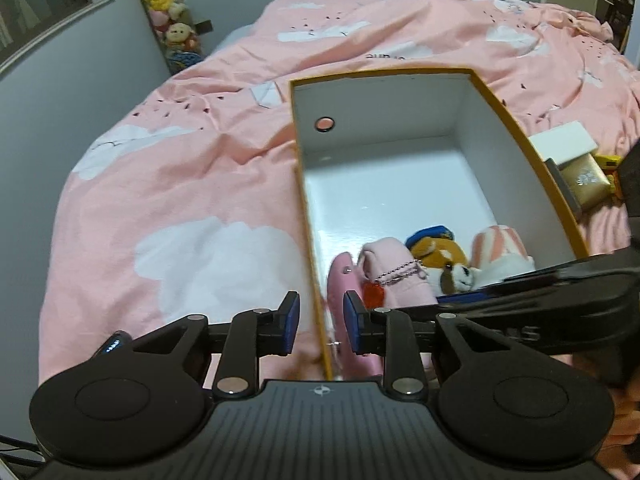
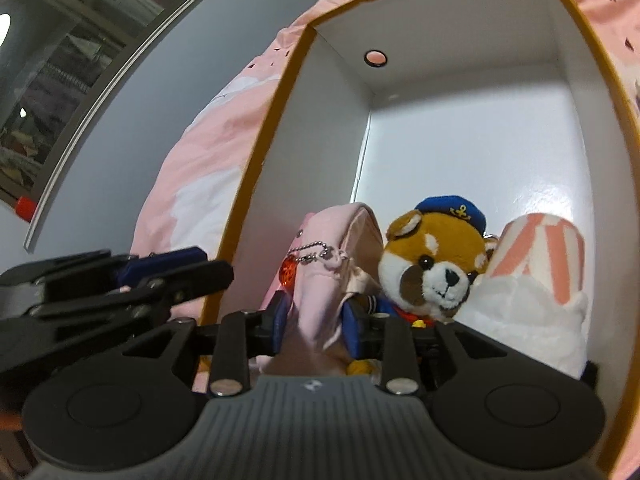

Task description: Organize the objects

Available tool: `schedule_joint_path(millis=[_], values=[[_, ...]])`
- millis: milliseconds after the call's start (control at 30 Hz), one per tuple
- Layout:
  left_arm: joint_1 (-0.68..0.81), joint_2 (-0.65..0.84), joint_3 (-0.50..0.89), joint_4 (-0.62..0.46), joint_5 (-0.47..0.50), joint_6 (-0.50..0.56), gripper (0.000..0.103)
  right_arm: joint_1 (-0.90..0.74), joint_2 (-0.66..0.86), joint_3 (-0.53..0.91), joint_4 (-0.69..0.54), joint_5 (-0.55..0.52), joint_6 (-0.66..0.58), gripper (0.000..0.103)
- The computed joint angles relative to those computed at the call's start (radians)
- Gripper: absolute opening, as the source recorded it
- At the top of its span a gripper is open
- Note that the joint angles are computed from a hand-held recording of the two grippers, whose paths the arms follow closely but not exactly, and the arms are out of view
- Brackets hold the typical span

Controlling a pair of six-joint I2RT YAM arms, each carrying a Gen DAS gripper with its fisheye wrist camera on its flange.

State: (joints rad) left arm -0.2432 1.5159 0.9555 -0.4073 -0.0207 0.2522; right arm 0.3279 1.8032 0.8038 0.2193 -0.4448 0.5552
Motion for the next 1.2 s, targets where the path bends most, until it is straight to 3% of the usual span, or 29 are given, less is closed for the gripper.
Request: schedule_joint_path(millis=[100,133,267,767,967,1200], values=[[0.024,0.022,0.021,-0.027,0.027,0.007,0.05,-0.007,-0.045,-0.022,-0.01,0.009,-0.017,0.039],[0.031,0.031,0.027,-0.033,0.039,0.005,0.051,-0.012,-0.061,-0.031,-0.01,0.006,-0.019,0.038],[0.049,0.074,0.049,-0.053,0.061,-0.007,0.051,-0.022,-0.076,-0.041,-0.012,-0.016,-0.023,0.02],[0.051,0.145,0.086,-0.114,0.036,0.012,0.049,0.005,0.021,-0.013,0.025,-0.08,0.01,0.013],[0.036,0.092,0.058,-0.082,0.008,0.004,0.047,0.02,0.016,-0.016,0.03,-0.05,0.006,0.015],[0.024,0.024,0.035,-0.058,0.022,-0.016,0.047,0.034,-0.086,-0.057,-0.001,0.046,-0.04,0.029]])
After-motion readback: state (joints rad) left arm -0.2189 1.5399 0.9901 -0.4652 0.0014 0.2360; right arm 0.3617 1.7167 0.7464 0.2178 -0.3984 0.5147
